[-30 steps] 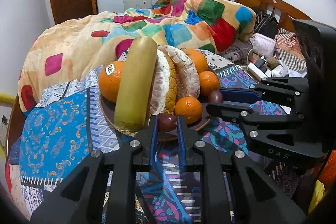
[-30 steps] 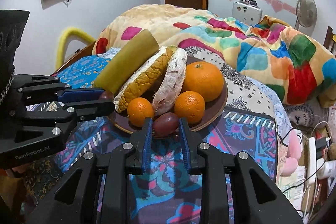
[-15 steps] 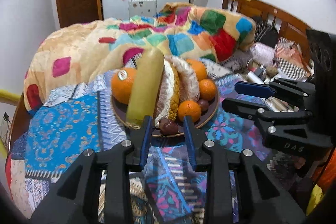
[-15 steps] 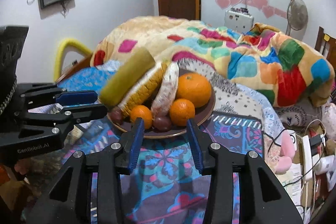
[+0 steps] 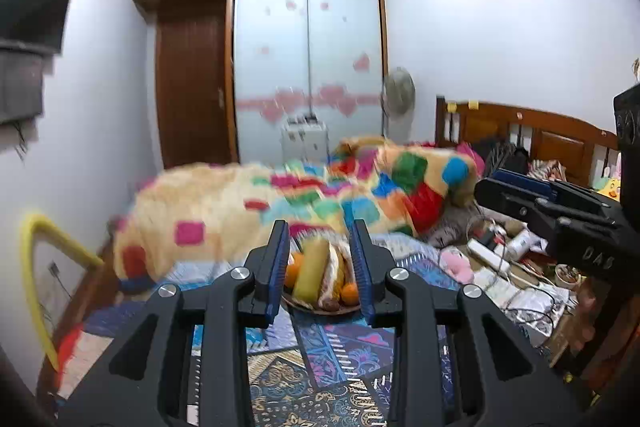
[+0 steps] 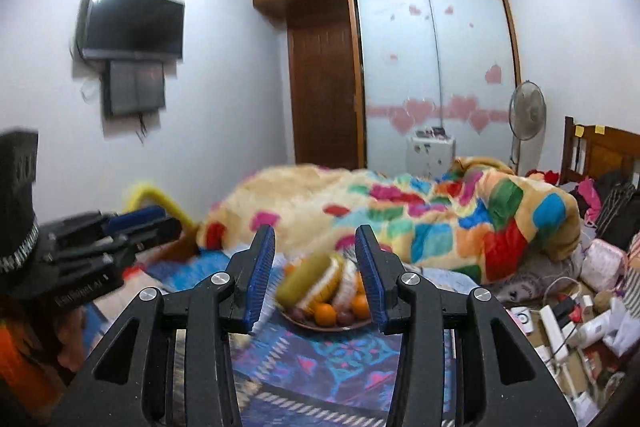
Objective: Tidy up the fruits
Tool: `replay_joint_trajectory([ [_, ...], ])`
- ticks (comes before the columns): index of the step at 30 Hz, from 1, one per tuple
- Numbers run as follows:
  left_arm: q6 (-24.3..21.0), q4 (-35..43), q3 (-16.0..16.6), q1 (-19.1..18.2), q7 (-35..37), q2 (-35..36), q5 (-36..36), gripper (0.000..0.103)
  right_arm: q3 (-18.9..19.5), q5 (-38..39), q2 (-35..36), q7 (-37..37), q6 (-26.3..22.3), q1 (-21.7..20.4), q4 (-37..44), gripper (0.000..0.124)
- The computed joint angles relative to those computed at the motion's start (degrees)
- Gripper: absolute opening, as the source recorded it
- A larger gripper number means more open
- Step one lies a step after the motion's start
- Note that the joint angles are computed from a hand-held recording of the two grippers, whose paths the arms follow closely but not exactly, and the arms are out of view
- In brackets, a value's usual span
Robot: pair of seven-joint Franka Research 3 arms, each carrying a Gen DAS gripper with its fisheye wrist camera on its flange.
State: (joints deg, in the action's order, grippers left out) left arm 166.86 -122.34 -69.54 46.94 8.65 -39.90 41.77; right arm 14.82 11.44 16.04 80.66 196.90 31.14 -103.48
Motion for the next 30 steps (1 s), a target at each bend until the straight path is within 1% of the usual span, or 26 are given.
replay_joint_trajectory([
  [1, -0.6, -0.6, 1.0, -1.4, -0.6, -2.0, -0.1, 0.035, -0.6, 0.8, -0.7, -0.2, 1.1, 0.9, -0.9, 0.038],
  [2, -1.0, -1.2, 1.9, -2.7, -1.4, -4.0, -0.1, 0.043, -2.1, 2.4, -1.6, -1.1, 2.2, 2.8, -1.8, 0.039],
  [3, -1.2, -1.7, 2.5, -3.4, -2.0, -5.2, -0.1, 0.047, -4.7, 5.7, -2.6, -3.5, 3.5, 6.1, -2.9, 0.042],
  [5, -2.3, -2.8, 3.7, -5.2, -3.7, -8.7, -0.1, 0.066, -6.9, 10.9, -3.1, -7.6, 5.5, 9.6, -3.4, 0.058],
  [6, -2.9, -3.1, 4.1, -5.8, -4.2, -9.8, -0.1, 0.069, -8.3, 14.9, -3.4, -11.2, 6.6, 12.0, -3.6, 0.060],
  [8, -3.9, -3.7, 4.8, -7.0, -4.7, -11.1, 0.1, 0.080, -9.6, 21.0, -3.4, -17.3, 8.4, 14.9, -3.3, 0.073],
  [9, -4.4, -4.0, 5.2, -7.7, -4.9, -11.7, 0.2, 0.083, -10.1, 24.1, -3.3, -20.4, 9.2, 16.1, -2.9, 0.075],
  [11, -4.6, -4.1, 5.4, -8.0, -5.6, -12.2, 0.5, 0.092, -9.4, 26.4, -3.4, -23.1, 10.7, 16.1, -3.1, 0.085],
  [12, -4.9, -4.3, 5.6, -8.3, -5.9, -12.6, 0.6, 0.093, -9.3, 28.3, -3.2, -25.1, 11.6, 16.5, -2.7, 0.087],
  [13, -5.0, -4.6, 5.9, -9.0, -6.1, -13.0, 0.8, 0.097, -9.2, 30.4, -3.0, -27.4, 12.5, 17.0, -2.3, 0.090],
  [14, -5.1, -4.8, 6.1, -9.3, -6.4, -13.3, 1.0, 0.099, -8.9, 31.7, -2.7, -29.0, 12.9, 17.0, -1.7, 0.094],
  [17, -5.4, -5.0, 6.1, -9.5, -7.3, -14.1, 1.5, 0.102, -7.5, 34.7, -2.1, -32.3, 15.4, 16.7, -0.9, 0.103],
  [23, -5.7, -5.5, 6.3, -10.1, -8.2, -14.4, 2.1, 0.103, -3.8, 35.8, -2.6, -34.1, 17.4, 14.0, -1.6, 0.103],
  [30, -5.8, -6.1, 6.6, -11.0, -9.4, -14.5, 2.7, 0.103, -2.3, 35.7, -2.7, -34.4, 18.0, 13.1, -2.1, 0.103],
])
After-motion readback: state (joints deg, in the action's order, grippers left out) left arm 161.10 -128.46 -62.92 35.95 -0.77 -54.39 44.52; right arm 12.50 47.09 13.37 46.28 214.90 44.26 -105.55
